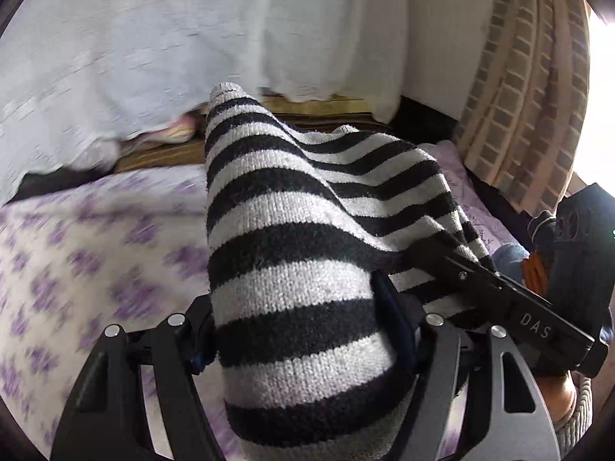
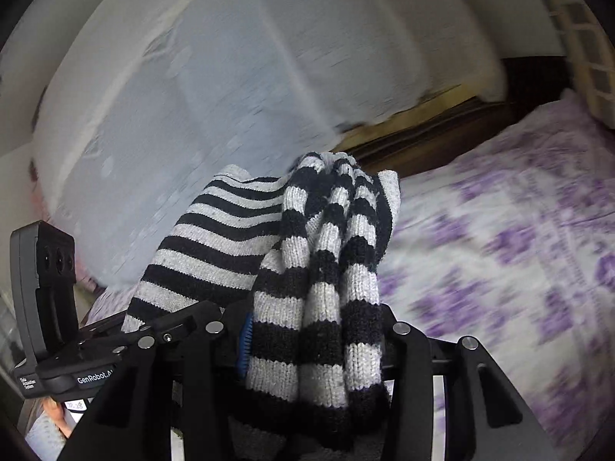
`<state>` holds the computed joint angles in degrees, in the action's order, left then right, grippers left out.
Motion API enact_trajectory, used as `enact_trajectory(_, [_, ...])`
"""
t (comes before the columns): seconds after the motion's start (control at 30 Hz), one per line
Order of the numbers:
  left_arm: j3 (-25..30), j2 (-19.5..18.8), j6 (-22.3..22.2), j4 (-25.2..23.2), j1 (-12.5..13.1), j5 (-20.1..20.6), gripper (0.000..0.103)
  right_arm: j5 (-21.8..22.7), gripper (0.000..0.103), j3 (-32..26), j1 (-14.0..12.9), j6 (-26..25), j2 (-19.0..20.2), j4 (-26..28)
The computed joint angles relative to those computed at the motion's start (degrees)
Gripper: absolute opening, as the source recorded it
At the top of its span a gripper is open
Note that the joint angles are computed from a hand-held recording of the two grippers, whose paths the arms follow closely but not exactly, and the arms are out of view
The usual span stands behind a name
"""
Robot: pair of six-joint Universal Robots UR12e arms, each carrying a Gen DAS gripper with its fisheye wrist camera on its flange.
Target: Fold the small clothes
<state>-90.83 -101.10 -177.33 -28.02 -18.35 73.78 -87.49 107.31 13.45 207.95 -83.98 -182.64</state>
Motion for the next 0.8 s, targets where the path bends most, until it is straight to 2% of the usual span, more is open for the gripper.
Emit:
enact_trajectory(0.1, [3.28,-3.4,0.8,0.7,-2.05,1.16,0.069,-1.44,0.044,0.97,-2.12,2.17,0.8,-2.61])
enact_trajectory(0.17, [4.93,-5.6,1.09,0.9,-3.19,3.63,0.074,-2.84,0.045,0.59,-2.97,2.68,2.01,-1.47])
enact_trajectory(0.2, [6.19,-7.11,0.59,-0.44,-4.22,7.21,0.08,-3.46,0.046,0.06,-3.36,3.28,2.72,1.09])
enact_trajectory(0.23, [7.45,-8.74,-0.11,-2.6,-5.41,12.82,0.083,-4.31,0.047,-0.61,-3.83,3.75,3.53,5.53])
enact_trajectory(0.27, [7.86,-9.95,-0.98,-4.18,-5.8,16.02,0.086,-3.19,0.053,-1.05,-4.26,4.83,4.05,8.78])
enact_trajectory(0.3, [7.33,-10.42,-2.77,-3.36,-5.87,16.83,0.098,-0.37,0.057,-0.86,-5.3,7.5,4.14,9.62])
enact_trajectory(0.33, [5.56,-10.12,-6.43,-0.28,-5.28,15.23,0.099,1.47,0.057,-0.32,-6.02,9.1,3.94,8.07])
enact_trajectory(0.37, [4.69,-9.81,-8.09,0.4,-4.22,11.3,0.099,0.9,0.057,-0.08,-5.97,8.49,3.83,6.96])
enact_trajectory(0.4, [4.72,-9.59,-10.27,-1.32,-3.15,7.61,0.099,-0.67,0.059,-0.34,-5.46,7.42,3.79,7.5])
enact_trajectory(0.43, [4.88,-9.41,-11.69,-2.9,-2.55,5.65,0.099,-2.58,0.059,-0.72,-4.79,5.95,3.8,8.17])
enact_trajectory(0.47, [4.78,-9.28,-11.68,-3.05,-2.53,5.77,0.099,-3.94,0.059,-0.75,-4.39,5.17,3.56,8.32])
enact_trajectory(0.53, [3.18,-8.16,-9.94,-0.64,-3.22,9.24,0.099,-8.49,0.06,-0.35,-2.87,4.32,2.82,7.48])
enact_trajectory(0.57, [2.63,-7.7,-9.14,0.4,-3.66,11.09,0.099,-12.6,0.062,0.08,-1.64,3.51,2.27,5.88])
enact_trajectory(0.6, [1.56,-7.02,-7.33,2.76,-4.54,14.12,0.099,-14.89,0.071,0.39,-0.86,2.65,1.91,4.51])
enact_trajectory(0.63, [0.48,-6.39,-6.08,4.95,-4.96,15.72,0.099,-17.77,0.076,0.77,0.27,1.19,1.47,2.69])
enact_trajectory(0.7, [-1.27,-5.08,-5.5,7.71,-5.29,17.48,0.099,-20.36,0.083,0.88,1.51,-0.69,1.02,3.12])
enact_trajectory(0.8, [-2.45,-4.23,-6.63,8.44,-4.74,18.33,0.099,-21.38,0.083,-0.1,2.33,-2.33,1.3,8.32])
